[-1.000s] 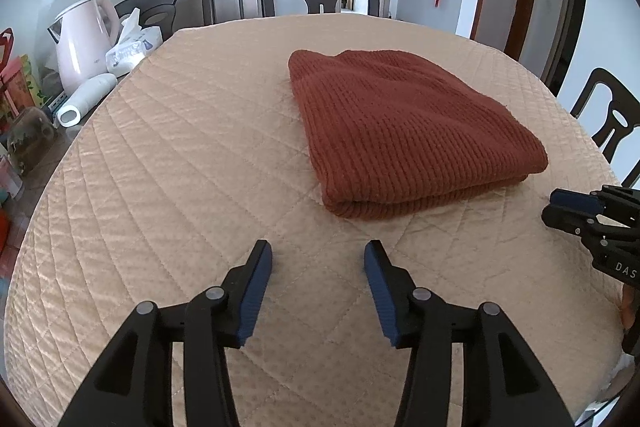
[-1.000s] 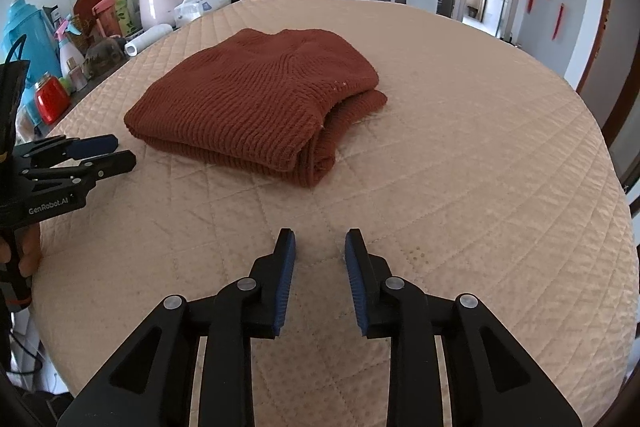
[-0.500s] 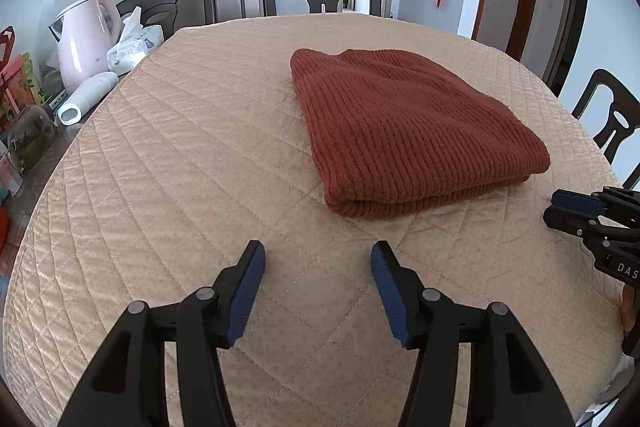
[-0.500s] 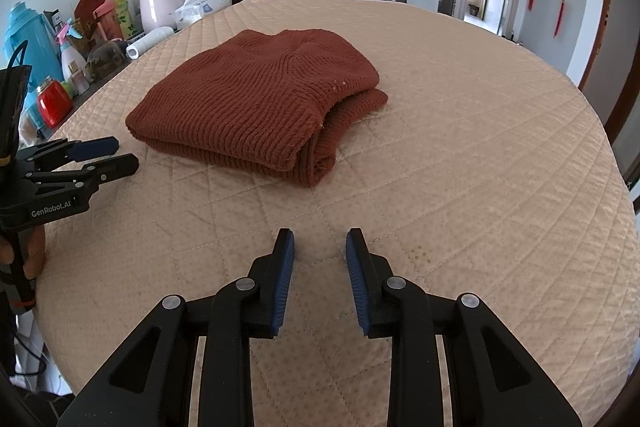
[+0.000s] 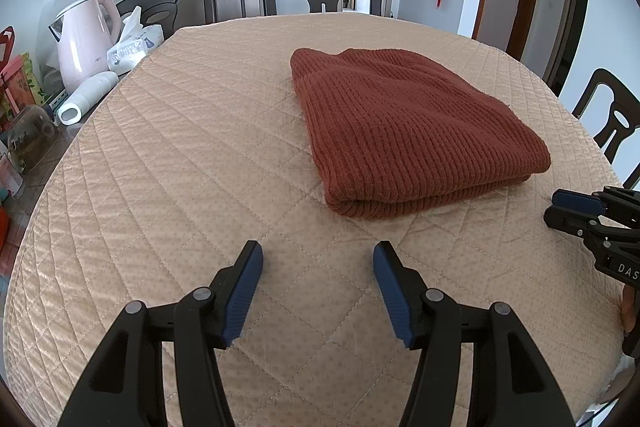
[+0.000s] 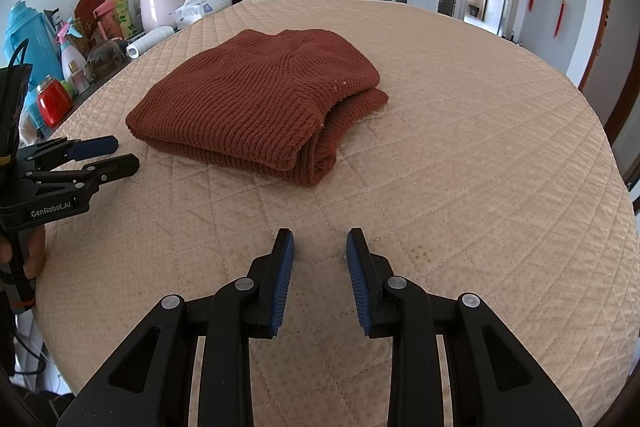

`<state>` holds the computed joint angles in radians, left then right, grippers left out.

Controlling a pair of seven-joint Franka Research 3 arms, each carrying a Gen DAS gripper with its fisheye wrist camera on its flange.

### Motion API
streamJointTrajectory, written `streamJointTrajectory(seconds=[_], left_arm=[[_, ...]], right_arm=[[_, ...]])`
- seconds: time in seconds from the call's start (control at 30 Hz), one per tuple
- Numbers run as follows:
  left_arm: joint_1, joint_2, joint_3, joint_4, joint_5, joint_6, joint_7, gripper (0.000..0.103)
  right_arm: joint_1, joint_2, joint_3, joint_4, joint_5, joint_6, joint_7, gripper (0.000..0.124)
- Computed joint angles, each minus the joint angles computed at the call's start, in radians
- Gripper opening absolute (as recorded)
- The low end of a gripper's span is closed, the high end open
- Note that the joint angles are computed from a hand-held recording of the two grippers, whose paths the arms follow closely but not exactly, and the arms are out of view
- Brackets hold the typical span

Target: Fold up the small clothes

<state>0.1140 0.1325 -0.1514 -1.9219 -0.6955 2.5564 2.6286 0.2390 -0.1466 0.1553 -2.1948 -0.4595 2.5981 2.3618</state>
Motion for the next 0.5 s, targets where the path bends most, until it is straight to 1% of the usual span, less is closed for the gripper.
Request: streamJointTrajectory(seconds=[0.5], left_arm=[[0.0,-0.001,-0.001,-0.001,0.001,0.001,-0.001,0.061]], right_arm=[[0.002,0.001,0.002,0.001,-0.006,-0.003,0.003,0.03]])
